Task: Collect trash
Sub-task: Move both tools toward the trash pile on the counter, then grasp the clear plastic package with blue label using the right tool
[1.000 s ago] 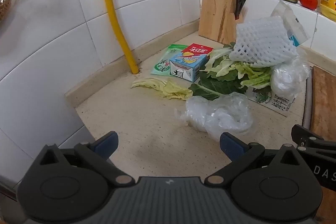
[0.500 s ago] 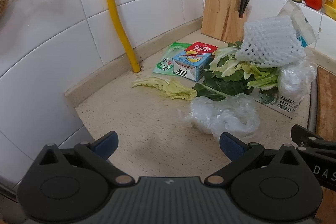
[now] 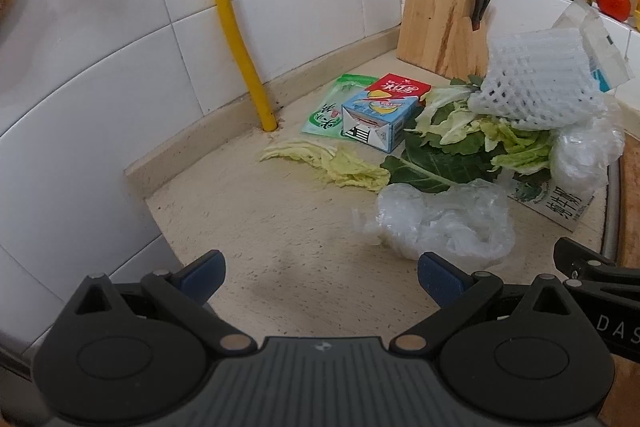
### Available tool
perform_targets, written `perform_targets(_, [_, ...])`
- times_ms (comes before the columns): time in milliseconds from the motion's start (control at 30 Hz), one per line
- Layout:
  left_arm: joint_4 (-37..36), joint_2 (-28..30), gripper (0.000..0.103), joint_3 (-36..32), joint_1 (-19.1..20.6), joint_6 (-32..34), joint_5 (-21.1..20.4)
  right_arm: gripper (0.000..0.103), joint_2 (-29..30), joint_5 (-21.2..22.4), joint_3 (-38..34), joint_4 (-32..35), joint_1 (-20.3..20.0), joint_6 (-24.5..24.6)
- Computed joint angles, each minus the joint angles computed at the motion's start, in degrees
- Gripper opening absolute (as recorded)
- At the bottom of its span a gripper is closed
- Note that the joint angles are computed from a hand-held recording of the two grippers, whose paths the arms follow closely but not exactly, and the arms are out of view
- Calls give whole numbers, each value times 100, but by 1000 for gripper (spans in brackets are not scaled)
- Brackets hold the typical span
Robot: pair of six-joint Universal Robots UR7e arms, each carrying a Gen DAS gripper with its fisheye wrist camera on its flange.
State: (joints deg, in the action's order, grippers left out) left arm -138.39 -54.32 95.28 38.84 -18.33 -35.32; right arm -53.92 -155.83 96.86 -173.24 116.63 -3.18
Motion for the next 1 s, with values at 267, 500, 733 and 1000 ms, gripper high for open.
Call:
perform_targets(267, [-520, 174, 98, -67, 47, 350, 31, 103, 57, 32, -109, -88, -68, -233])
perform_targets(500, [-315, 329, 96, -319, 123, 305, -144, 103, 13, 166, -155, 29, -177, -277])
perform_targets(733, [-547, 518, 93, -593, 183, 593, -430, 103, 30, 289, -300, -329, -273, -939])
perform_targets(1000, [-1750, 702, 93, -857, 199, 1563, -714, 102, 138, 537, -562, -1737, -377, -2421])
